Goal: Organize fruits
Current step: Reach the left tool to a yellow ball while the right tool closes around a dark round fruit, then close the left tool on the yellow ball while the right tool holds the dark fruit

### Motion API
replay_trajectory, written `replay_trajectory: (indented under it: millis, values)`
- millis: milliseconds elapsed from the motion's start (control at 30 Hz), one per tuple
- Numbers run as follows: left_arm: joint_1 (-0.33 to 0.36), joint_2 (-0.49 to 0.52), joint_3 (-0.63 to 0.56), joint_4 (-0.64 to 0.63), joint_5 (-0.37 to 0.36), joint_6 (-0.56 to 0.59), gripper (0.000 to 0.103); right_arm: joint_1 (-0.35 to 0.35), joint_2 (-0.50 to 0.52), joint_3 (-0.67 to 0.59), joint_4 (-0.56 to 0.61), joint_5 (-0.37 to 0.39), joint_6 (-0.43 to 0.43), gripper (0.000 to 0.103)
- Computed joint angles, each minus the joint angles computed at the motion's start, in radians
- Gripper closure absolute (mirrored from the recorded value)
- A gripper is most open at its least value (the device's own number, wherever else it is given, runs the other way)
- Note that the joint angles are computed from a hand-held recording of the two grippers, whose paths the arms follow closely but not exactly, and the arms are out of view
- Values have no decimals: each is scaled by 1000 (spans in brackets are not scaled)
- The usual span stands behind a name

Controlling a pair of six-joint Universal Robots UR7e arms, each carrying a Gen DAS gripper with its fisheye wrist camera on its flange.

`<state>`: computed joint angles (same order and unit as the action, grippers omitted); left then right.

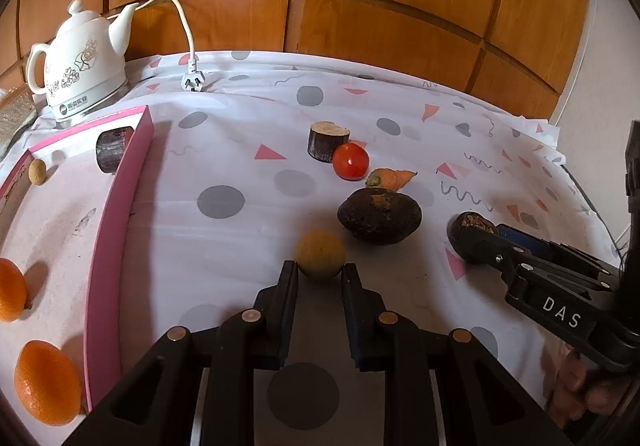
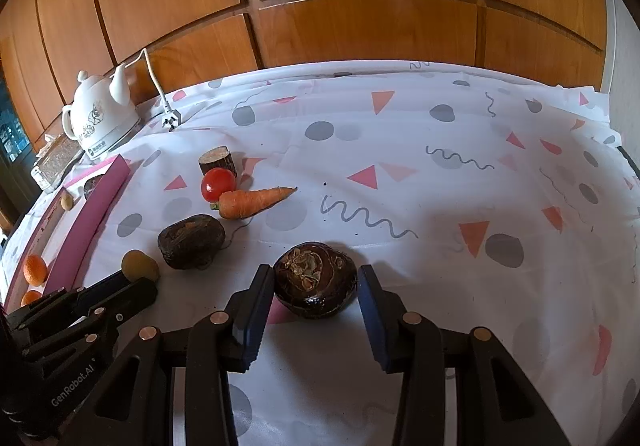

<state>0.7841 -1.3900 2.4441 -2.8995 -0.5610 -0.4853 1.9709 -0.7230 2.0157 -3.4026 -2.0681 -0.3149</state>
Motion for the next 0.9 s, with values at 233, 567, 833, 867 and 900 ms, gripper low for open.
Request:
replay_trajectory:
  millis: [233,567,833,867,900]
  values:
    - [-9,6,3,12,22,-2,81,-7,-1,5,-9,16,2,60]
    - [-11,11,-3,27,28,-3,81,5,9,-3,-13,-11,-13,60]
    - [-61,-55,-1,117,-1,-53,95,7,14,-6,-17,-20,-26,60]
    - [-70,-68,-1,131,-2,-59,96,8,16,-7,-19,-23,-29,60]
    - [-82,-85,0,151,6,-75,96,9,16,-8,-20,-26,-31,60]
